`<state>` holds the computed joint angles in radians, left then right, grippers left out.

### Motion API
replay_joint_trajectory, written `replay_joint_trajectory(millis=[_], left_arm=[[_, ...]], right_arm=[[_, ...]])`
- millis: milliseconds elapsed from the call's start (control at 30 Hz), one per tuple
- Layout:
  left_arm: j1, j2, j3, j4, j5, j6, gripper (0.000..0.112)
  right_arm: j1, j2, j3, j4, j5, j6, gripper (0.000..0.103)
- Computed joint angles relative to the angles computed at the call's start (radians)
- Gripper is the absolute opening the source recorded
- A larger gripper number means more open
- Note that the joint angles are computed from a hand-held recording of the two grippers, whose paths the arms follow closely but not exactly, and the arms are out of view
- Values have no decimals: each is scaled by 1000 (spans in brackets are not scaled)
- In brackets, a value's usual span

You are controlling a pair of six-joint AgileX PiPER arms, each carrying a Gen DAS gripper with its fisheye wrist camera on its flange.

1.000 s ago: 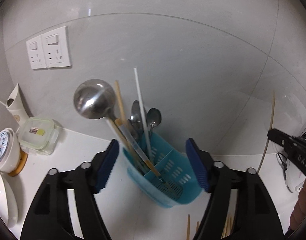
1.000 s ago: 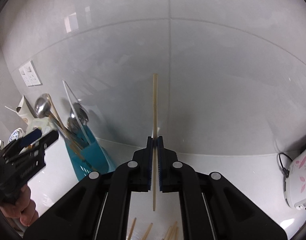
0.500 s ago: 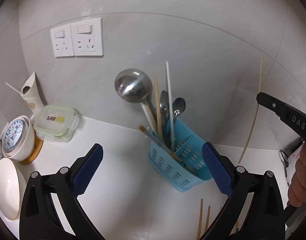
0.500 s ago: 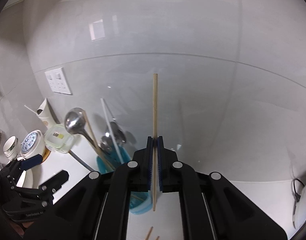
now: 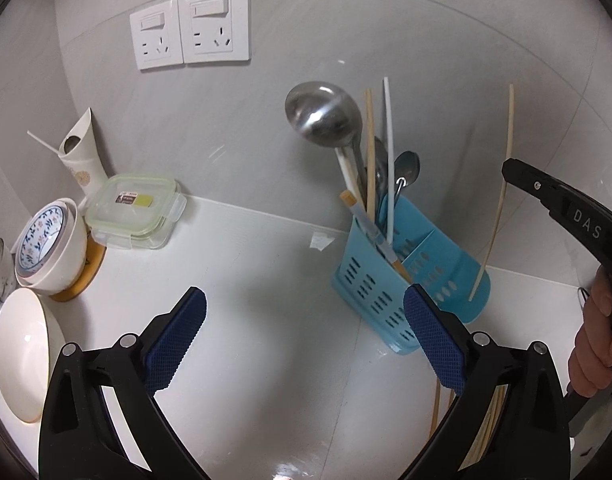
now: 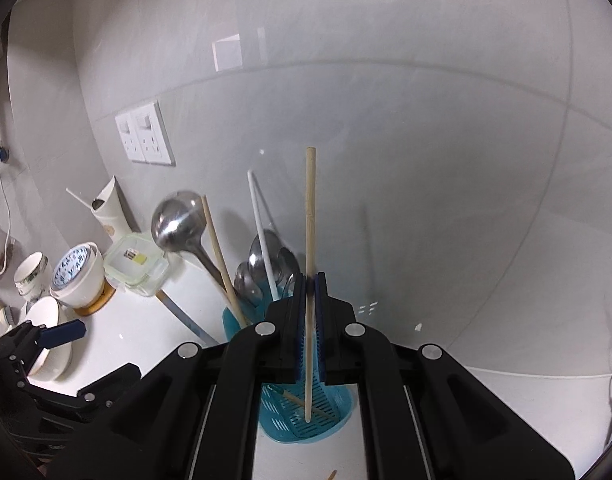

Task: Organize utensils
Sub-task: 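Open left tool to drop its chopstick in holder while right tool lowers and releases its chopstick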

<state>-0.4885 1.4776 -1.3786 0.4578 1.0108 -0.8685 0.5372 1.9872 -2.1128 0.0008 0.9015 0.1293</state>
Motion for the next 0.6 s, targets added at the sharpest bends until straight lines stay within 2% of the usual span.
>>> replay_joint_trajectory(millis=[367, 500, 567, 600], left_arm=[[12, -3, 31, -5, -12, -5, 97], [19, 1, 28, -13, -12, 5, 97], [18, 2, 26, -13, -10, 8, 97], [17, 2, 25, -13, -9, 8, 97]], right_arm=[[11, 37, 26, -9, 8, 5, 4], [9, 44, 16, -2, 30, 16, 7], [5, 41, 20, 10, 29, 14, 15], [3, 31, 38, 10, 17, 20, 26]])
